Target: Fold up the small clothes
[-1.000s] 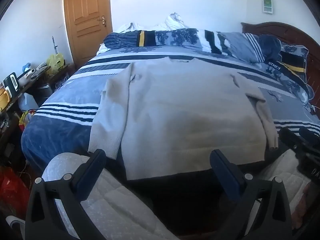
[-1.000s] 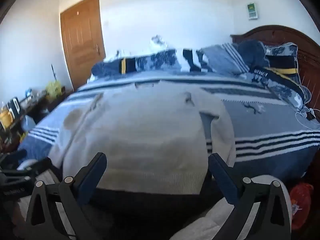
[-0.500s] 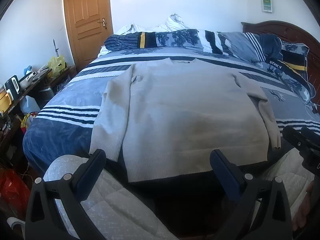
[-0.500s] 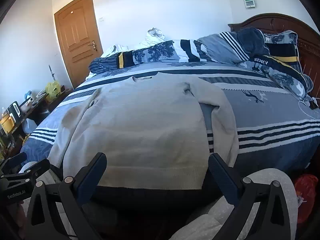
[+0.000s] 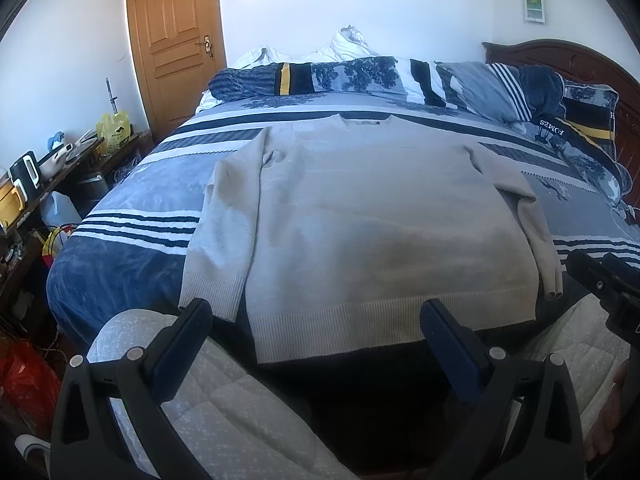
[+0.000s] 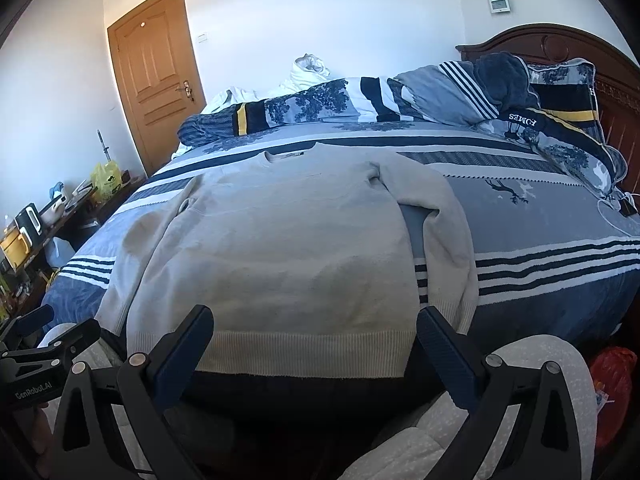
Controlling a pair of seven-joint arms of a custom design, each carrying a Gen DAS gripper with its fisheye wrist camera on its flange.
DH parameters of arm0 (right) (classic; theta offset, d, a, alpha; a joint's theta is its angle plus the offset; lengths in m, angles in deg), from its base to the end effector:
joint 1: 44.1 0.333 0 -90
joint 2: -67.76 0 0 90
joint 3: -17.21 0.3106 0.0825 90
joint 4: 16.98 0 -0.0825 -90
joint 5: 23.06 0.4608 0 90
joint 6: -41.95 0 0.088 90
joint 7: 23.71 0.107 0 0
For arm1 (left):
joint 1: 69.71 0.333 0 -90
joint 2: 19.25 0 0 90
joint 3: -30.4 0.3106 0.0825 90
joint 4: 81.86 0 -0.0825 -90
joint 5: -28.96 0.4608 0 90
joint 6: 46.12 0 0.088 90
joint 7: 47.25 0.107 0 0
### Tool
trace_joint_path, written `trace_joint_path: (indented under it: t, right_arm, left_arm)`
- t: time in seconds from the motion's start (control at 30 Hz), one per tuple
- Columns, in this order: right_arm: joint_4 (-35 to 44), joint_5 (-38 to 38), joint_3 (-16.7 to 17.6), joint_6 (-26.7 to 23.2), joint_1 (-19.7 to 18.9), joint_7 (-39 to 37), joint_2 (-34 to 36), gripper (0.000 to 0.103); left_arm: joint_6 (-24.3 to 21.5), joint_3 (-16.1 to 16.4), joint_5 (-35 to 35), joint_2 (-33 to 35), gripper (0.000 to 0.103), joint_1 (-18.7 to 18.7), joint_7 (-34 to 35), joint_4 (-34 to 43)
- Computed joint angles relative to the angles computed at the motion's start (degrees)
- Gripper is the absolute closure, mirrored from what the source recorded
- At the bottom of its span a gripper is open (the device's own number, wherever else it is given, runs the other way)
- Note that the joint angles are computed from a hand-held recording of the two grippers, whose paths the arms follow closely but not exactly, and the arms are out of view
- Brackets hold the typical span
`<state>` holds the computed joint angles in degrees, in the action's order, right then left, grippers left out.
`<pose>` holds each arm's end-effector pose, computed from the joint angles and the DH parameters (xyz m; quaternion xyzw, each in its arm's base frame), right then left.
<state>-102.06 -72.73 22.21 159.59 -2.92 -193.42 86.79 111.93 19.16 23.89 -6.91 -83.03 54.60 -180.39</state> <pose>0.5627 0.5148 0.5021 -0.4181 0.8180 -0.2833 0.2755 0.6832 -0.2957 0.5261 -0.4488 0.7971 -0.3443 0.2115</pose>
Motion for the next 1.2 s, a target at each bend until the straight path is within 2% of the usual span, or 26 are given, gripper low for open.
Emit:
trace_joint_path:
  t: [1.2]
  right_arm:
    - [-0.5,0.2,-0.1,0.9,-0.2,0.3,0.0,0.000]
  left_arm:
    - [-0.4,0.1,1.2,-0.8,0.000,-0.1,-0.9,-0.7]
